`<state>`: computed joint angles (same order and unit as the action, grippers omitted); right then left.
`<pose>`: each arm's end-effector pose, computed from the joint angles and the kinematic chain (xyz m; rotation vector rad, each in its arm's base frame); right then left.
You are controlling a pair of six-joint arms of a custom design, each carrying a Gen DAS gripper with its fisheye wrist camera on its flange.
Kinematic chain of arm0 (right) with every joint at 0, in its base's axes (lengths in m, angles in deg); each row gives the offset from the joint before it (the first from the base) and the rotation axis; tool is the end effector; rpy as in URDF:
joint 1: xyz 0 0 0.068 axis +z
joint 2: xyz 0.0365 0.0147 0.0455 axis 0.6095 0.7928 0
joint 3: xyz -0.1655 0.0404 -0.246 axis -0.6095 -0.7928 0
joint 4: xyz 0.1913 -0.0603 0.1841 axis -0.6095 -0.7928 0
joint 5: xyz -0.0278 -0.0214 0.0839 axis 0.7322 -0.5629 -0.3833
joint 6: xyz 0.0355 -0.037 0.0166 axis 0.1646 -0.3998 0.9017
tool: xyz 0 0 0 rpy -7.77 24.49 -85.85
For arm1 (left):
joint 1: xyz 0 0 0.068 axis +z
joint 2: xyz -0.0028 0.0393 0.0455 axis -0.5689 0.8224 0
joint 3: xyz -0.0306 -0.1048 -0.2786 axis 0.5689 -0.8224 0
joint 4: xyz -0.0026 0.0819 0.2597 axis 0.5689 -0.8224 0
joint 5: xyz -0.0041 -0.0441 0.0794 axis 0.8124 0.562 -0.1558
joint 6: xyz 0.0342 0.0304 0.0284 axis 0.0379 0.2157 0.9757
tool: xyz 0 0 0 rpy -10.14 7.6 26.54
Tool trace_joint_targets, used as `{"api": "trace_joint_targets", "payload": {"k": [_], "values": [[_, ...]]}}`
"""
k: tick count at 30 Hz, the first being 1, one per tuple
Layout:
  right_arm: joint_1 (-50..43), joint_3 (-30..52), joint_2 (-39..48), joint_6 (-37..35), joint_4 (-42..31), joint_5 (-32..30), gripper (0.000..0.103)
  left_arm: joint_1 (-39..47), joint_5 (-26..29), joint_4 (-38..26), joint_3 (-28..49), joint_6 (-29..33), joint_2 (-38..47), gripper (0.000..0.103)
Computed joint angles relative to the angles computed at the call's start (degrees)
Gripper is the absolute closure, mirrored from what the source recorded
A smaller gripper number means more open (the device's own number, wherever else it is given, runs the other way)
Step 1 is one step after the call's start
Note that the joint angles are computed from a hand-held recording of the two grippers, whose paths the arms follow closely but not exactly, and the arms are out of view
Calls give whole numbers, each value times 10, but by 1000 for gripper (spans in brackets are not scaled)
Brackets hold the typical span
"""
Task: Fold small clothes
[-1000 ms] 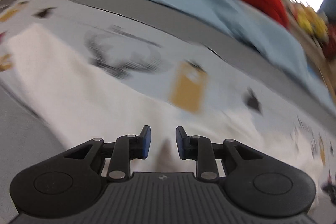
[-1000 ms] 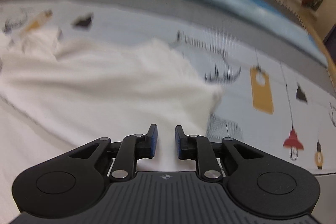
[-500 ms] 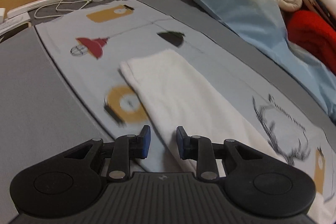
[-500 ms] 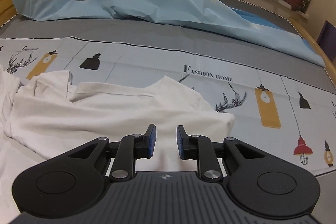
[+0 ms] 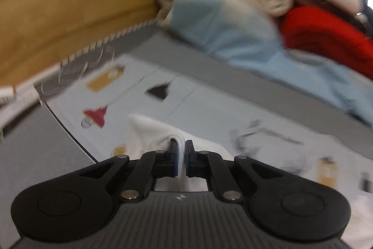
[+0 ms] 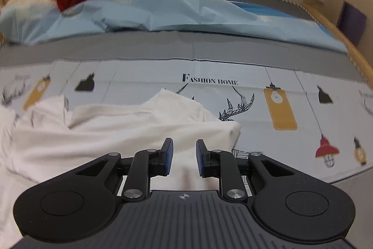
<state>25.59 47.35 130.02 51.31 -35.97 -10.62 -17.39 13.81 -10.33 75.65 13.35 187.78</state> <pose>0.2024 -0.0441 0.1422 0.4245 2.4281 -0.0767 0.4283 0.1302 0.1667 -0.1980 2.2842 0.1065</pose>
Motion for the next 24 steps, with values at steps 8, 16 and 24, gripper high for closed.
{"api": "trace_joint_targets", "payload": {"k": [8, 16, 24], "values": [[-68, 6, -74, 67, -70, -94, 81, -183, -4, 23, -310, -60, -340, 97], [-149, -4, -128, 75, -135, -159, 81, -456, -121, 92, -330, -182, -209, 98], [-225, 4, -107, 48, -132, -165, 81, -632, -45, 165, -333, -173, -191, 96]]}}
